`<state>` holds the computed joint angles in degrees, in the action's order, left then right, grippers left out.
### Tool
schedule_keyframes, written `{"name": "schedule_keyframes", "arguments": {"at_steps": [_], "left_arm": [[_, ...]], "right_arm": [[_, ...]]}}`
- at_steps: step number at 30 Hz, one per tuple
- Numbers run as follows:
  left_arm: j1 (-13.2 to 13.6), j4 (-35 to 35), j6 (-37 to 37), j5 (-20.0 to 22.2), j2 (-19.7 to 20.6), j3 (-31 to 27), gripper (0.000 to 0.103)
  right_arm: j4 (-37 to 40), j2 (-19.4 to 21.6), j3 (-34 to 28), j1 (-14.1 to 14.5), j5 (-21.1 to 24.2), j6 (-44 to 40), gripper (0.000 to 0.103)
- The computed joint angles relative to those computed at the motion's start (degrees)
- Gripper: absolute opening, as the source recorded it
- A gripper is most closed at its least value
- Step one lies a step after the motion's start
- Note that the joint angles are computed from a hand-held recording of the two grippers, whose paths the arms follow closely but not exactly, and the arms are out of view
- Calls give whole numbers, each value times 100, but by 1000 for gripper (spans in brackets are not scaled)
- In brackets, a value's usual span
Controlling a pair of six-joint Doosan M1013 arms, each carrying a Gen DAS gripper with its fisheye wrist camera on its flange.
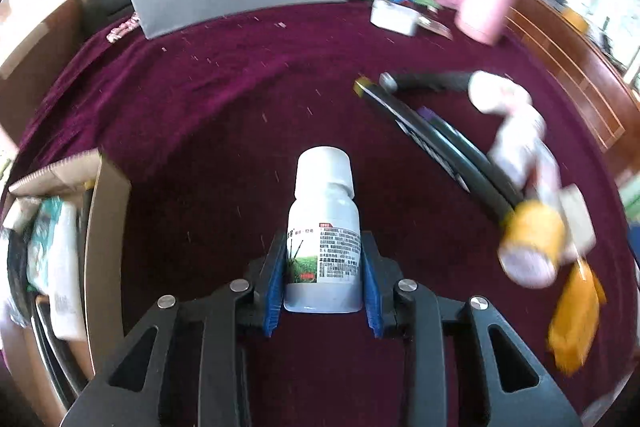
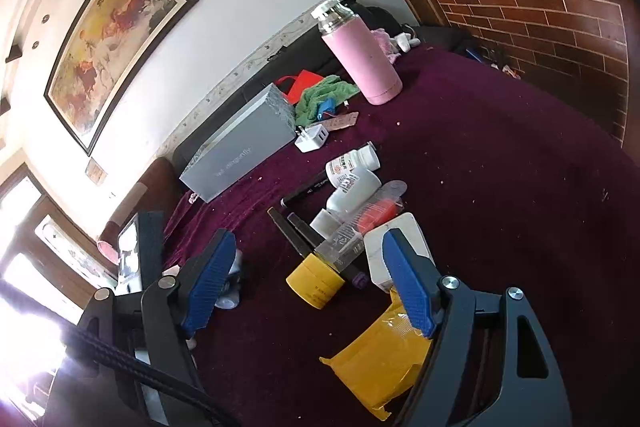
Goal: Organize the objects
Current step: 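Grasp the white pill bottle with the left tool, then grasp the yellow snack packet with the right tool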
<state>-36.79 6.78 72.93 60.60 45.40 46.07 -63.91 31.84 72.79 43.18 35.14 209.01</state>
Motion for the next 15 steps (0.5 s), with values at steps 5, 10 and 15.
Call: {"name": "schedule_keyframes", "arguments": {"at_steps": [5,10,15], "left_arm": [[40,-360,130,-363,-400,634,29],[40,-697,326,-696,-724,1142,29],[-7,-726,426,-1268,-1210,1929,29]], "right_arm": [[277,32,-45,-13,84,-169,77],[462,58,-90,-16,221,-339,77],[561,34,-21,-56,212,-204,77]]}}
